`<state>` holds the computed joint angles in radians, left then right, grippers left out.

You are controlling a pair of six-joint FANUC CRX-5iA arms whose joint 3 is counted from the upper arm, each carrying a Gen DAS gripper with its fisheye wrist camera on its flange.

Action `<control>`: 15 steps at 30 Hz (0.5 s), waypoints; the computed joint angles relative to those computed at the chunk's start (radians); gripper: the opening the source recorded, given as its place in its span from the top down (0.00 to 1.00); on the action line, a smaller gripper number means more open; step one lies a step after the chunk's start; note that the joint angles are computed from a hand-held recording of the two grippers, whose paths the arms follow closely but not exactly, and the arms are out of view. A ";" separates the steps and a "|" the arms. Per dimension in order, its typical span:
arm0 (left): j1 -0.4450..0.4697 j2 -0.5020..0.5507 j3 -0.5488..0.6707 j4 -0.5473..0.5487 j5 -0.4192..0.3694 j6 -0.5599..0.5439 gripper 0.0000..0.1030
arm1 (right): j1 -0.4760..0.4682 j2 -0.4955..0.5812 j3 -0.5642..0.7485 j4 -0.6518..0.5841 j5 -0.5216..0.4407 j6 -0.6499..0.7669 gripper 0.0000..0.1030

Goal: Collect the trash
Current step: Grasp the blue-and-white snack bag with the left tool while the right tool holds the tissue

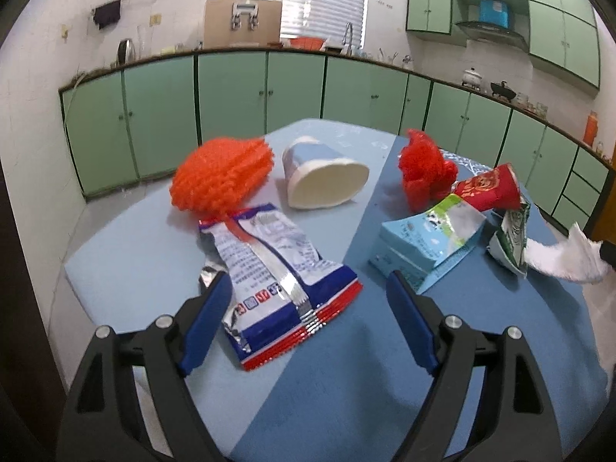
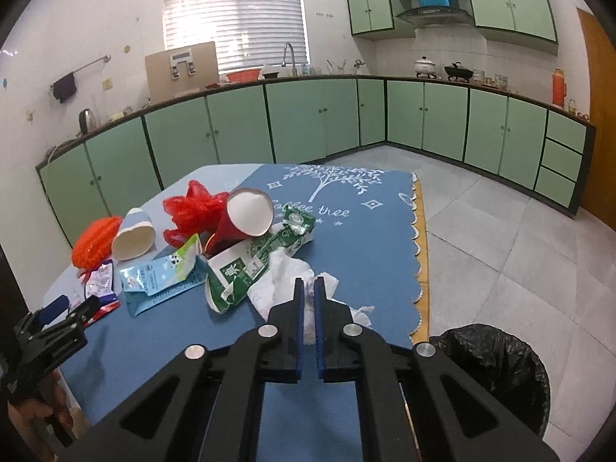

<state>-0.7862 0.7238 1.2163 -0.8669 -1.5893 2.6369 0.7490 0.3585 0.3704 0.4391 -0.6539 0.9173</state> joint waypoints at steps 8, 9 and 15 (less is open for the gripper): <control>0.032 -0.052 -0.104 0.071 0.071 0.084 0.56 | -0.001 0.001 -0.005 -0.009 -0.007 0.012 0.95; 0.030 -0.051 -0.102 0.069 0.071 0.082 0.58 | -0.001 0.002 -0.004 -0.013 -0.009 0.014 0.95; 0.014 -0.050 -0.090 0.051 0.091 0.075 0.65 | -0.006 0.014 0.026 -0.076 -0.044 0.075 0.94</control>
<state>-0.7719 0.6739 1.1267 -0.8157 -1.4984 2.7119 0.7433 0.3721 0.3964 0.3636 -0.6981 0.9926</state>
